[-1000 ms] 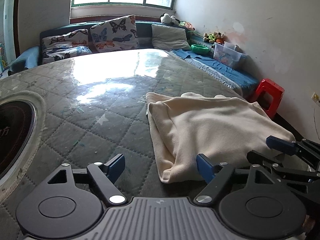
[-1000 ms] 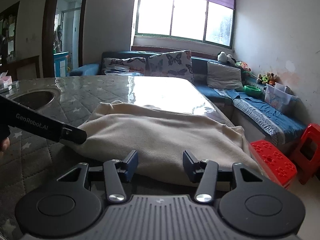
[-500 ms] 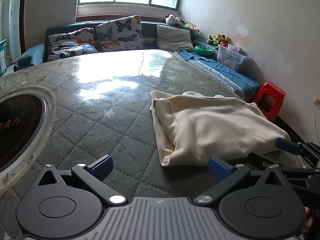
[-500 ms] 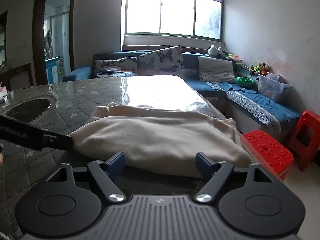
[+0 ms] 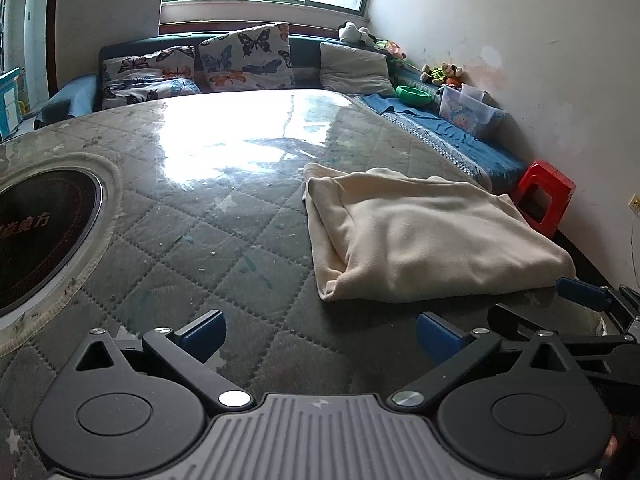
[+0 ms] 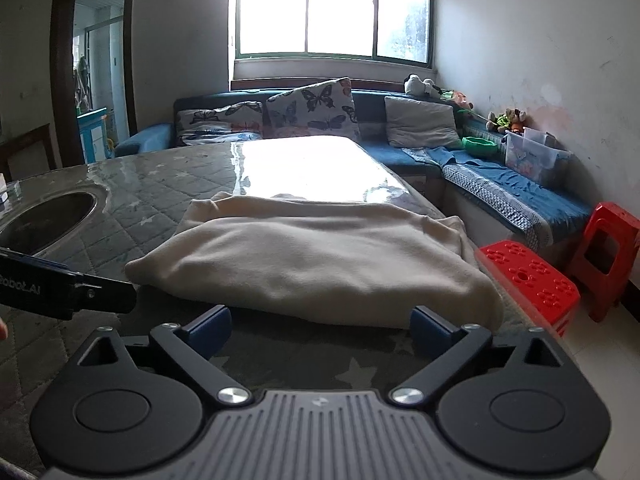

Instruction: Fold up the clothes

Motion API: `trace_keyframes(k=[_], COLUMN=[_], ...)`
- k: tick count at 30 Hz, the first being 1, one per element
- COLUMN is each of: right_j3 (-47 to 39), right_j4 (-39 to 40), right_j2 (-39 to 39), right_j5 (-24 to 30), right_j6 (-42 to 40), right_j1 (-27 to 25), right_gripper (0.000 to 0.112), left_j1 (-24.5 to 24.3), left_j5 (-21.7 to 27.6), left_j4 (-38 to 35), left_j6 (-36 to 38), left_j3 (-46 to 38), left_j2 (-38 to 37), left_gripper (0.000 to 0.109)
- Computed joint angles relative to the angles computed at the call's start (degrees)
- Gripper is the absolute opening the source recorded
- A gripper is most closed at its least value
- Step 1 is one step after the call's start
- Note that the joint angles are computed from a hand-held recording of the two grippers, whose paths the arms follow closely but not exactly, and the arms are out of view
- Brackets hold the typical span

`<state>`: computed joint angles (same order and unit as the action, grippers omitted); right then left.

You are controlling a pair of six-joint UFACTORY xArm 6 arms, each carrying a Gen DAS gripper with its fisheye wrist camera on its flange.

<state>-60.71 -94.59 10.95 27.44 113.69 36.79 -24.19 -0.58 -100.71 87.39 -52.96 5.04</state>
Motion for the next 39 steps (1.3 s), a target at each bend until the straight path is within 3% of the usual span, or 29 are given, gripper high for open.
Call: trace_keyframes(k=[5, 10, 28, 39], right_j3=[0.9, 2.0, 3.5, 4.5], right_j4=[0.2, 0.7, 0.2, 0.1], right_j2=[-1.0, -1.9, -3.0, -3.8], right_j5=[1.2, 1.9, 3.6, 4.6], right_j6=[1.1, 1.7, 3.6, 4.5], right_j1=[0.7, 1.3, 3.0, 3.6], right_gripper=[0.100, 0.100, 0.101, 0.102], left_j1=[-0.6, -0.8, -0.8, -1.1], left_j5=[-1.1, -1.9, -2.8, -3.3], left_j4=[-2.7, -11.4, -28.8, -33.6], left_j6=[2.6, 12.3, 31.4, 37.2], left_j3=[0.1, -0.7, -1.2, -0.9], left_j2=[-0.5, -1.0, -2.6, -3.4], left_gripper=[0.103, 0.103, 0.103, 0.103])
